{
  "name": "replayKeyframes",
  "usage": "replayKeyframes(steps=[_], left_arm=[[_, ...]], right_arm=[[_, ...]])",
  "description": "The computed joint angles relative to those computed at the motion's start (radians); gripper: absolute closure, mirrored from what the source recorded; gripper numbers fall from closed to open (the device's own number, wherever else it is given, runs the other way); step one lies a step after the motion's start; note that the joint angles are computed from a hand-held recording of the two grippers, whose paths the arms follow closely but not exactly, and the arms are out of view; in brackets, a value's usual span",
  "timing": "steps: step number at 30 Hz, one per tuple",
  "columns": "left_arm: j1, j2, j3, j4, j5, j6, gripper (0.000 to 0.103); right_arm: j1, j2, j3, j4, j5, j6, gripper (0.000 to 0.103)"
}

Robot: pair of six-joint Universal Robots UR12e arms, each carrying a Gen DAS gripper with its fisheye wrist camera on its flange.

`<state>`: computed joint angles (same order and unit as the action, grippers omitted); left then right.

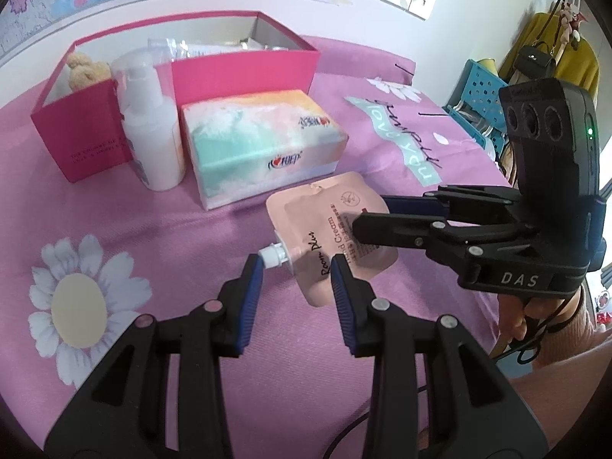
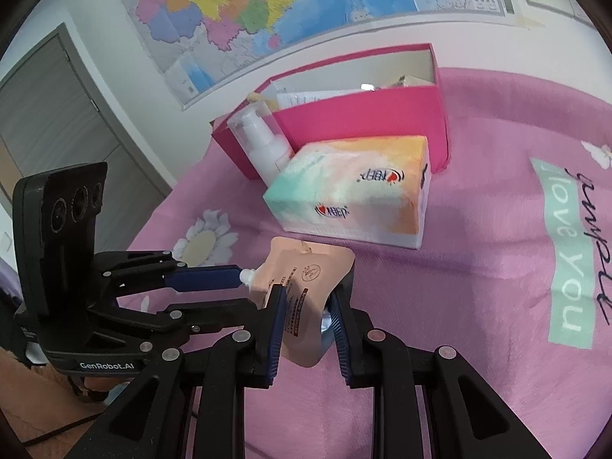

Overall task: Organize soft objects
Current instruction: 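Lift the pouch and carry it toward the pink box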

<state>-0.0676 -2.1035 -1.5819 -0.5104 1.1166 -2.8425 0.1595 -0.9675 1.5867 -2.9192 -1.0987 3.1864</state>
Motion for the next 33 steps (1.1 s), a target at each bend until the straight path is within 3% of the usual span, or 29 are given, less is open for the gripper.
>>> replayKeyframes(steps=[33], left_arm=[[0.003, 0.007, 0.019, 0.085, 0.016, -0.035, 0.064]], right_arm=[[0.011, 0.001, -0.047, -0.085, -0.020, -0.039, 0.078]])
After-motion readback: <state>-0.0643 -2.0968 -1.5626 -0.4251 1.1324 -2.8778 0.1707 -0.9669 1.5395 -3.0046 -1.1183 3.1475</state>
